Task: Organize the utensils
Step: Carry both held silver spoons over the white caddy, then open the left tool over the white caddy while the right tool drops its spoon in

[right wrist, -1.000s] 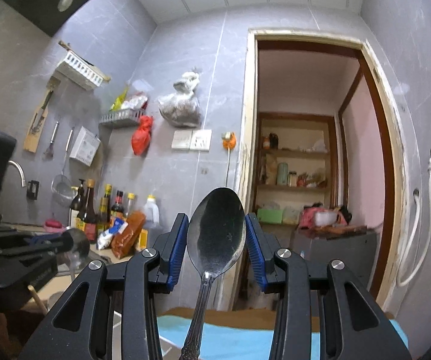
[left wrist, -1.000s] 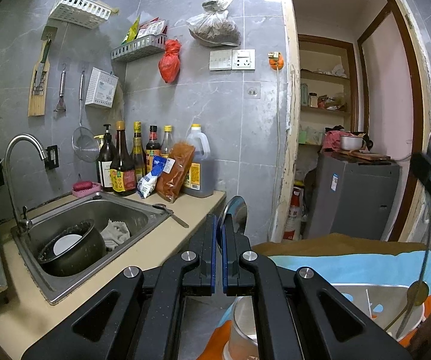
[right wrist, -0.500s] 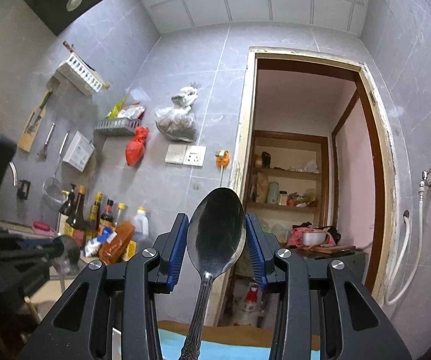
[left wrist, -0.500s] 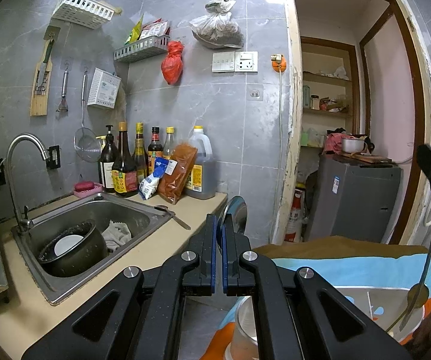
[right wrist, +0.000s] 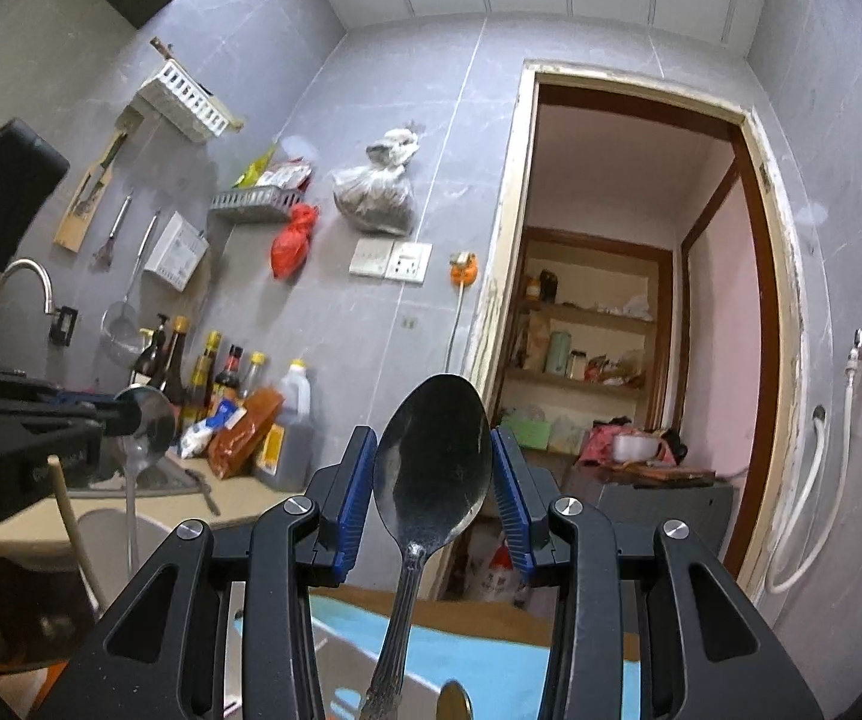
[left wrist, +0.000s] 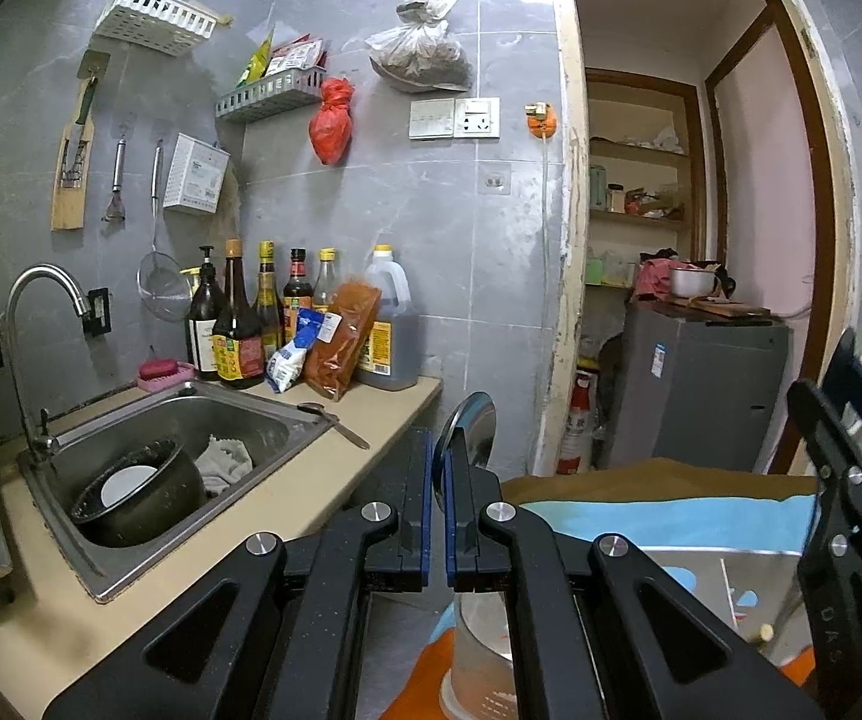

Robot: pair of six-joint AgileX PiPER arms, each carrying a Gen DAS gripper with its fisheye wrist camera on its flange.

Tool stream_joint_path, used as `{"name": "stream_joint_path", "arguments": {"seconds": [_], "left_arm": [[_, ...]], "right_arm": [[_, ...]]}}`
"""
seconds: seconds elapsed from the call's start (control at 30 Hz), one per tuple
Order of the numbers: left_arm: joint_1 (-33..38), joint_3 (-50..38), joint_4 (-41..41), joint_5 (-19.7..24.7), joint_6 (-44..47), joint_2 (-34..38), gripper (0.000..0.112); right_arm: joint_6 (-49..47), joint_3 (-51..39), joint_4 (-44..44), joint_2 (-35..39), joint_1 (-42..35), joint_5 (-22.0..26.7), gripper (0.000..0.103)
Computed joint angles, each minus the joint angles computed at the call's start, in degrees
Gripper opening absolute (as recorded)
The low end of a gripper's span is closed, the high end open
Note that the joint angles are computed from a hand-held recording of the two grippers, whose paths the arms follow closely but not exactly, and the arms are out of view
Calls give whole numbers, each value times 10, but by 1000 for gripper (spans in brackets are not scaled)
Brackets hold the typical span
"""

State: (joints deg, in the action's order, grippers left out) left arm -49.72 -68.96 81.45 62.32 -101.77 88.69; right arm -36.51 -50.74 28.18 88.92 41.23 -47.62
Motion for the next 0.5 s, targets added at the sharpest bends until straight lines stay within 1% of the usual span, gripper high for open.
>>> {"name": "stream_joint_path", "arguments": {"seconds": [0.13,0.17,0.2,0.23,0.3,0.33,0.37,0.4,0.43,0.47,0.5], "left_arm": [[-10,14,3,-18,1,-15,2],[-9,19,0,-33,4,-23,2],[-4,26,-7,-59,4,-34,3],[4,35,-16,-89,-1,-47,4],[20,47,-32,-140,-9,-66,7],[26,47,-45,-154,-4,-71,8],[30,44,-63,-162,8,-74,9],[31,40,-76,-166,19,-77,12],[29,36,-83,-166,24,-78,17],[22,38,-75,-164,14,-84,21],[14,38,-66,-157,7,-86,31]], "right_arm": [[14,8,-11,-19,-12,45,37],[20,10,-14,-26,-16,59,37],[28,13,-18,-32,-19,70,39],[38,14,-23,-40,-24,86,45],[56,14,-30,-55,-34,117,45],[64,15,-32,-63,-38,130,46],[74,15,-36,-72,-43,144,48],[83,15,-39,-78,-47,157,51],[96,14,-43,-90,-54,176,56],[105,14,-43,-99,-60,188,57],[112,13,-39,-113,-69,209,58]]}}
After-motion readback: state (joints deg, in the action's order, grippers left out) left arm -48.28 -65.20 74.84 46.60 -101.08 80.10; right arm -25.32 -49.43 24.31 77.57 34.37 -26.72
